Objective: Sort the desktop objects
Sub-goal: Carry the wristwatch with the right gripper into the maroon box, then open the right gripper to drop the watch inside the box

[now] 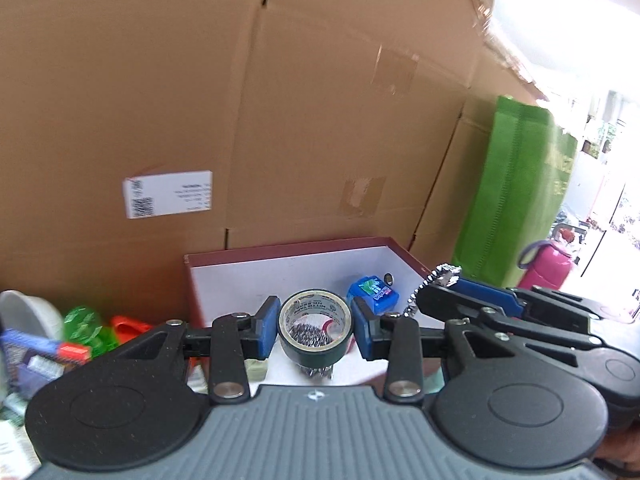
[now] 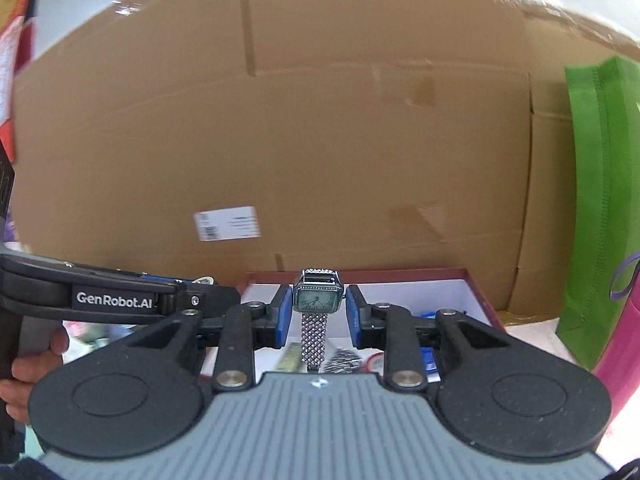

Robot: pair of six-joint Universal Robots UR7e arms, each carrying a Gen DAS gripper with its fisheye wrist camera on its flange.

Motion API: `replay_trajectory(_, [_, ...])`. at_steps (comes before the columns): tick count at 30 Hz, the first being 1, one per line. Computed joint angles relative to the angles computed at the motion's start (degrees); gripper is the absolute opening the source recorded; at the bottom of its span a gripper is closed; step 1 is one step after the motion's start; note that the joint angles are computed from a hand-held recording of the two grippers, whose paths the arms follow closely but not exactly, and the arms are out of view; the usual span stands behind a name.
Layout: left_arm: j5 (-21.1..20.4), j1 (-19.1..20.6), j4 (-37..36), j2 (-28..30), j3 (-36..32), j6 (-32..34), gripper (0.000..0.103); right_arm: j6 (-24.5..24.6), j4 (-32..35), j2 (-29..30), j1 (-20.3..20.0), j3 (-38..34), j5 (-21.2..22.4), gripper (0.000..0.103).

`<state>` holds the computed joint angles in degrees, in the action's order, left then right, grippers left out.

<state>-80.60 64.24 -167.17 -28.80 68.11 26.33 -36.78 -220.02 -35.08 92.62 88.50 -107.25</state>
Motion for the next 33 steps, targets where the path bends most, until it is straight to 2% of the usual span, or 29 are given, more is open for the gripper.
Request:
replay_trajectory(10, [6.8, -0.3, 9.0, 12.2, -16.8, 0.2, 0.04, 2.8, 14.5, 3.0, -3.8, -9.5, -3.8, 0.027])
replay_trajectory(17, [10.8, -0.3, 13.7, 17.3, -24.9, 0.3, 0.04, 2.0, 21.8, 6.0, -4.3, -16.1, -6.9, 0.028])
replay_trajectory(23, [11.2, 0.3, 17.9, 19.3, -29.5, -1.9, 0.04, 0.7, 25.3, 8.0, -4.3, -20.2, -8.7, 0.028])
replay_trajectory(25, [9.7, 0.7, 19.2, 19.0, -29.7, -2.8, 0.045, 0.3, 26.2, 8.3, -4.3, -20.8, -8.7, 0.028])
replay_trajectory(27, [9.1, 0.9, 17.9, 18.4, -28.5, -2.6, 0.069, -0.4, 25.8, 8.0, -4.3, -20.2, -7.9, 0.029])
replay_trajectory(31, [5.4, 1.4, 15.7, 17.0, -26.1, -2.4, 0.078, -4.2, 22.0, 9.5, -3.7, -21.3, -10.3, 0.055])
replay_trajectory(33, [3.6, 1.6, 16.7, 16.3, -25.6, -2.7, 0.086, -5.6, 20.7, 9.8, -3.5, -21.2, -11.0, 0.056])
